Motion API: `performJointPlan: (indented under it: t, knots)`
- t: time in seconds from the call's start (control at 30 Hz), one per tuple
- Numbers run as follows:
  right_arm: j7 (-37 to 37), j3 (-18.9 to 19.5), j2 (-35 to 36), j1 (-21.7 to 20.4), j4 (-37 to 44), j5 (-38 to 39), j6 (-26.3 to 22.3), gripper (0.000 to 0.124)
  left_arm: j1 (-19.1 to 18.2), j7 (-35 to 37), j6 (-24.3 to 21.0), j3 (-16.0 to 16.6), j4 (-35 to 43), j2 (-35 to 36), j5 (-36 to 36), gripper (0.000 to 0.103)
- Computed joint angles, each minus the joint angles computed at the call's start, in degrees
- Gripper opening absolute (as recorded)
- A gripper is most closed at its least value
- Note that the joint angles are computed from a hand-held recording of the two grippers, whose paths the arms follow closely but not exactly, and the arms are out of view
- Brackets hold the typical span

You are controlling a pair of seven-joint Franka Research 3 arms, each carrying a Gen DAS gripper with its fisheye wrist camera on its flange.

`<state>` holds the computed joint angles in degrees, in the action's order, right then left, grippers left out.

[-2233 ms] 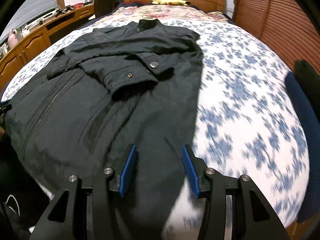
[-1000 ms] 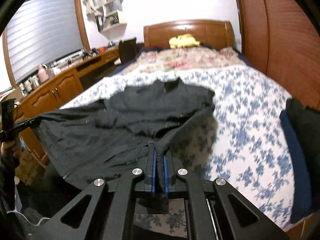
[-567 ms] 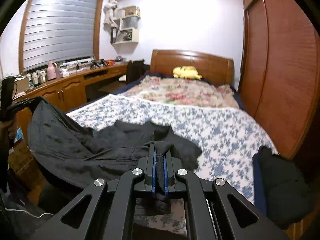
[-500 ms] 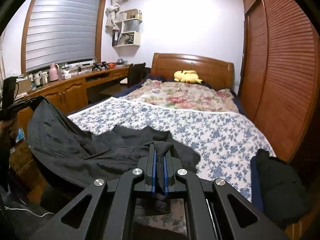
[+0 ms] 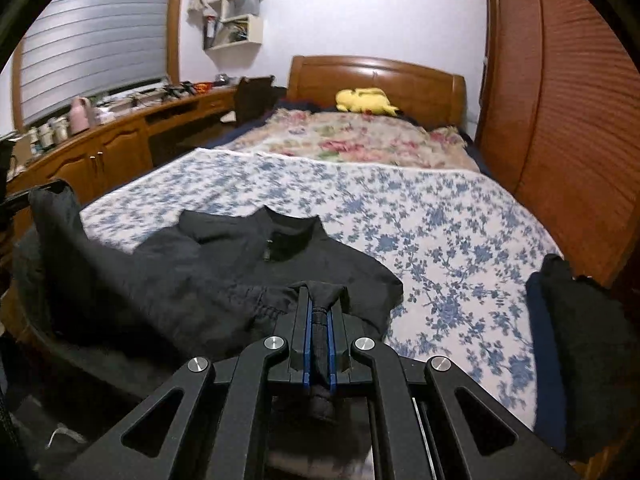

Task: Fold large clothes
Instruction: 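Lift the hem with both grippers and fold it toward the collar, then lay the hem down on the jacket and open both grippers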

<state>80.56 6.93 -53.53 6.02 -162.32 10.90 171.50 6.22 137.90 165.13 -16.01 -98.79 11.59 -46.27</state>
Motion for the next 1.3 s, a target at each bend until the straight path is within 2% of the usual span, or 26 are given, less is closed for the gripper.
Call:
performJointPlan:
  t: [0.07, 0.17, 0.3, 0.4, 0.47, 0.5, 0.6, 0.73, 0.87, 1.0, 1.13, 1.2, 1.3]
  knots:
    - [1.01, 1.68, 7.27, -2.28, 3.46, -0.39, 3.38, 0.005, -1.36, -3.17, 1.42, 0.64, 3.68, 3.8, 3.4, 0.006]
    - [1.97, 2.64, 15.78, -4.17, 6.89, -0.56, 8.26, 0.005, -1.55, -7.19, 3.6, -0.31, 8.86, 9.2, 6.69, 0.005]
    - [5.35, 6.99, 25.95, -8.54, 11.73, -0.09, 12.91, 0.006, -1.83, -11.13, 4.94, -1.76, 14.74, 15.02, 11.55, 0.006]
    - [6.36, 9.01, 30.67, -10.96, 15.27, -0.74, 11.71, 0.006, -3.33, -15.36, 2.58, -0.92, 20.14, 19.18, 17.04, 0.006]
    - [8.73, 13.89, 33.13, -16.92, 18.14, -4.2, 10.58, 0.006, -6.12, -18.65, 4.2, 1.98, 21.94, 21.09, 22.28, 0.006]
    - [9.68, 15.07, 33.88, -18.29, 19.28, -5.59, 9.94, 0.006, -6.54, -19.59, 4.56, 2.41, 22.46, 21.7, 23.78, 0.006]
    - [13.3, 18.67, 36.81, -22.83, 23.14, -10.18, 8.22, 0.006, -4.45, -19.83, 3.68, -0.51, 25.29, 24.32, 25.22, 0.006]
    - [20.15, 24.99, 39.1, -30.28, 26.54, -18.15, 6.05, 0.006, -5.17, -24.46, 0.05, 0.29, 31.78, 28.38, 29.72, 0.006]
    - [26.47, 27.7, 42.7, -34.16, 30.46, -24.88, 4.29, 0.006, -4.1, -26.63, -2.16, -1.65, 34.98, 30.5, 32.52, 0.006]
    - [35.75, 30.23, 47.35, -37.86, 35.67, -35.4, 2.35, 0.006, -3.11, -28.94, -3.08, -3.04, 36.69, 31.68, 34.99, 0.019]
    - [46.54, 30.4, 52.96, -38.23, 42.68, -48.57, -0.82, 0.006, -1.37, -29.05, -3.56, -5.31, 37.02, 32.2, 35.36, 0.031]
    - [52.91, 28.99, 55.99, -36.51, 46.75, -56.75, -2.56, 0.006, -0.9, -28.63, -3.91, -5.91, 36.91, 32.22, 35.29, 0.034]
    - [59.32, 26.05, 58.91, -33.2, 51.56, -62.63, -5.0, 0.006, -0.31, -27.49, -4.22, -6.67, 36.25, 31.9, 35.07, 0.035]
